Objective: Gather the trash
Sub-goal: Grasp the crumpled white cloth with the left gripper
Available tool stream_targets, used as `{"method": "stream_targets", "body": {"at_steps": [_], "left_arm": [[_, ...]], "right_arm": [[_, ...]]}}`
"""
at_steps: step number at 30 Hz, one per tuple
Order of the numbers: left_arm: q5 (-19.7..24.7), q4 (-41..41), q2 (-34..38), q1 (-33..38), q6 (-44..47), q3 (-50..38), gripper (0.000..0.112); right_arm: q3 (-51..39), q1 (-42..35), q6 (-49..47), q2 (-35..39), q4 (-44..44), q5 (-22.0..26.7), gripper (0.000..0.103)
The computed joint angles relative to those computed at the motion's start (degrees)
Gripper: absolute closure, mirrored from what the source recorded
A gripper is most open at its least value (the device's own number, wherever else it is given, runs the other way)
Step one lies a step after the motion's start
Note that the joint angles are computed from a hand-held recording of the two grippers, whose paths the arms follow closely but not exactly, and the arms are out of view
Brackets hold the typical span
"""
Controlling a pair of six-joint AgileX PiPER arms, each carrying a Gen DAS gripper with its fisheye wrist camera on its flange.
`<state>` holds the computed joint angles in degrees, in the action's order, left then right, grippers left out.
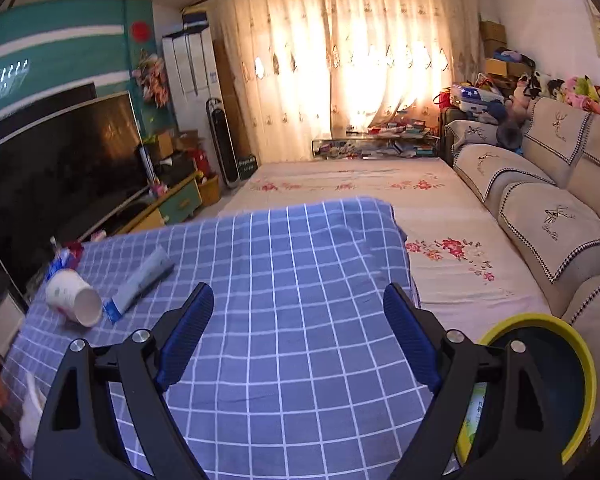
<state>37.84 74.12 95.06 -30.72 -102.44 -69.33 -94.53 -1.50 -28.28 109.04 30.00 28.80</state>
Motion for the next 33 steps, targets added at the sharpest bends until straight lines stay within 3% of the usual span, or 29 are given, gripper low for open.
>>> {"method": "stream_targets", "body": {"at_steps": [7, 19, 26, 28, 30, 33], "left_arm": [[-2.10, -14.74, -1.27, -2.34, 16.13, -2.88, 0.020], [8.14, -31.08, 1.16, -14.16, 38.15, -3.79, 0.020], [8.20, -37.92, 2.82, -12.65, 43.36, -3.87, 0.020], [7.46, -38.40, 3.07, -12.37, 43.55, -3.48, 0.026], [7.90, -38.96, 3.71, -12.40, 43.32, -3.61, 0.046], [6.84, -40.57, 4.68, -11.32, 43.29, -3.60, 0.058]], "right_arm": [[0.92, -0.92, -1.48, -0.39, 2.59, -1.28, 0.021], [1.71, -1.60, -4.82, -0.95, 6.52, -0.84, 0.020], [1.30, -1.62, -4.00, -0.74, 6.37, -0.38, 0.020], [0.82, -1.63, -3.59, -0.51, 6.21, -0.05, 0.020], [0.79, -1.68, -3.64, -0.55, 6.29, 0.04, 0.020], [0.73, -1.77, -3.80, -0.46, 6.42, 0.23, 0.020]]}}
